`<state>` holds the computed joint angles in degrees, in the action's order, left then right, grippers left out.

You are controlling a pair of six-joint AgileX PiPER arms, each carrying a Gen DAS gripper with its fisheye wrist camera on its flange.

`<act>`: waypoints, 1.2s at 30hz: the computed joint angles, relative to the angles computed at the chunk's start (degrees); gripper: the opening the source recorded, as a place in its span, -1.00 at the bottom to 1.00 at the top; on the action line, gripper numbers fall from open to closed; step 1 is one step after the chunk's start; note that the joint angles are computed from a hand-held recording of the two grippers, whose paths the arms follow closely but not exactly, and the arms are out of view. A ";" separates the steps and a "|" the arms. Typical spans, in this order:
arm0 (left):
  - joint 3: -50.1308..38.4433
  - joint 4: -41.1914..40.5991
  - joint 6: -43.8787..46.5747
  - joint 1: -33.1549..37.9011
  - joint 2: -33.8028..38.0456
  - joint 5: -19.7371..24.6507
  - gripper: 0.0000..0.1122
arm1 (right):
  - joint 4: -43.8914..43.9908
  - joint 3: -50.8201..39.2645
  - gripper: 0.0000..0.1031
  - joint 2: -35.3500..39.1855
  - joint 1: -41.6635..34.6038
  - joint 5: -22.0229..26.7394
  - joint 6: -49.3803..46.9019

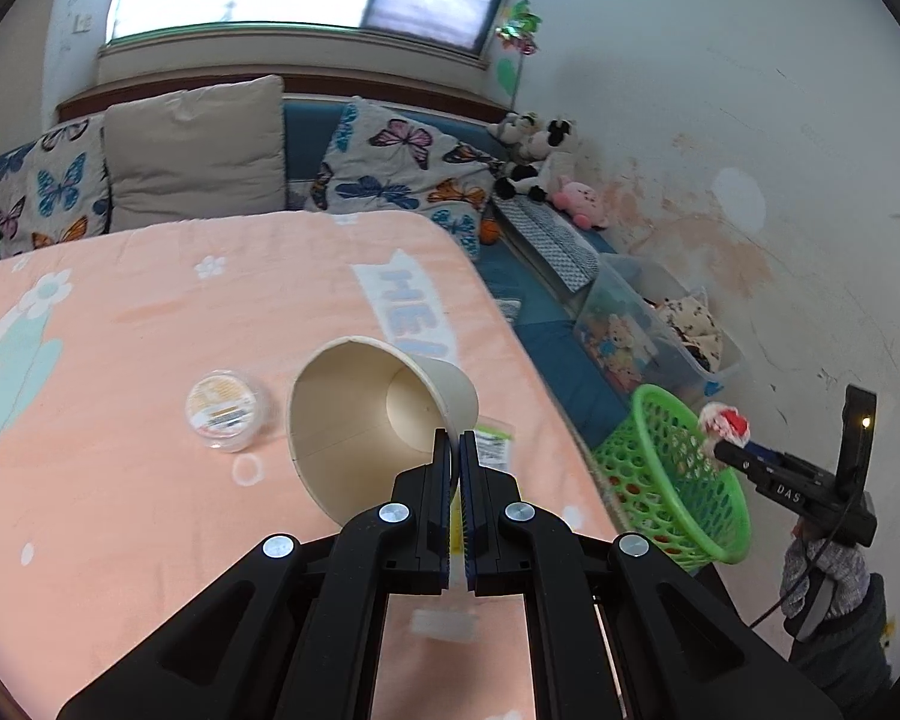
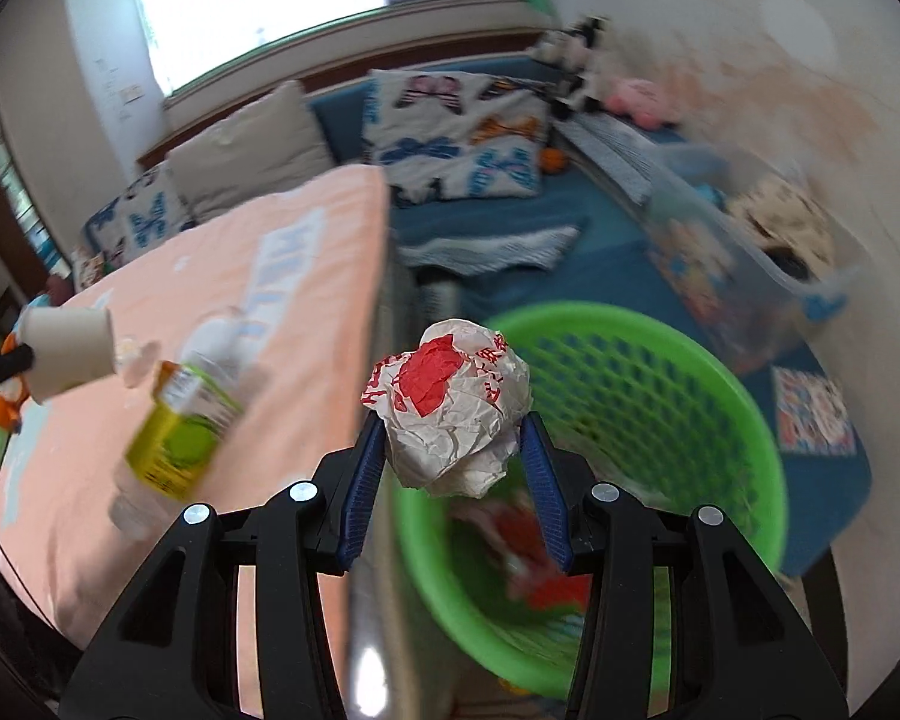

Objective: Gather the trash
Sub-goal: 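Carry the paper cup and wrapper over the green basket with both grippers, then open both grippers to drop the wrapper and paper cup into the basket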

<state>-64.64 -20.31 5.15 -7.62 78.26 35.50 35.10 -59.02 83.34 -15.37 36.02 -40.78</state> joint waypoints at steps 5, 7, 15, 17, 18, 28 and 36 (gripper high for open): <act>-2.93 2.63 -3.94 -5.65 2.56 -0.50 -0.94 | 2.44 2.74 -0.09 -1.17 -6.45 1.03 -4.98; -4.07 3.68 -5.54 -7.92 3.96 -0.85 -0.94 | 3.72 3.63 -0.07 -1.69 -8.49 1.65 -7.14; -10.33 7.48 -11.35 -16.55 10.59 -0.76 -0.94 | 7.47 3.93 -0.02 -1.05 -13.62 4.40 -12.89; -12.40 8.03 -12.44 -18.45 12.60 -0.42 -0.94 | 7.80 3.71 -0.01 -0.66 -14.38 4.62 -13.47; -13.27 8.34 -12.98 -19.30 13.45 -0.32 -0.94 | 8.01 3.57 0.01 -0.48 -14.86 4.91 -13.77; -26.98 7.85 -13.41 -25.85 24.31 3.74 -0.94 | 10.36 2.77 0.25 -0.28 -19.47 8.26 -17.51; -42.11 9.21 -15.25 -30.21 35.97 10.40 -0.94 | 12.38 4.17 0.31 -0.98 -23.45 9.98 -20.92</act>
<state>-106.75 -11.10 -10.10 -37.83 114.23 45.90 47.48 -54.86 82.36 -38.82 46.00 -61.70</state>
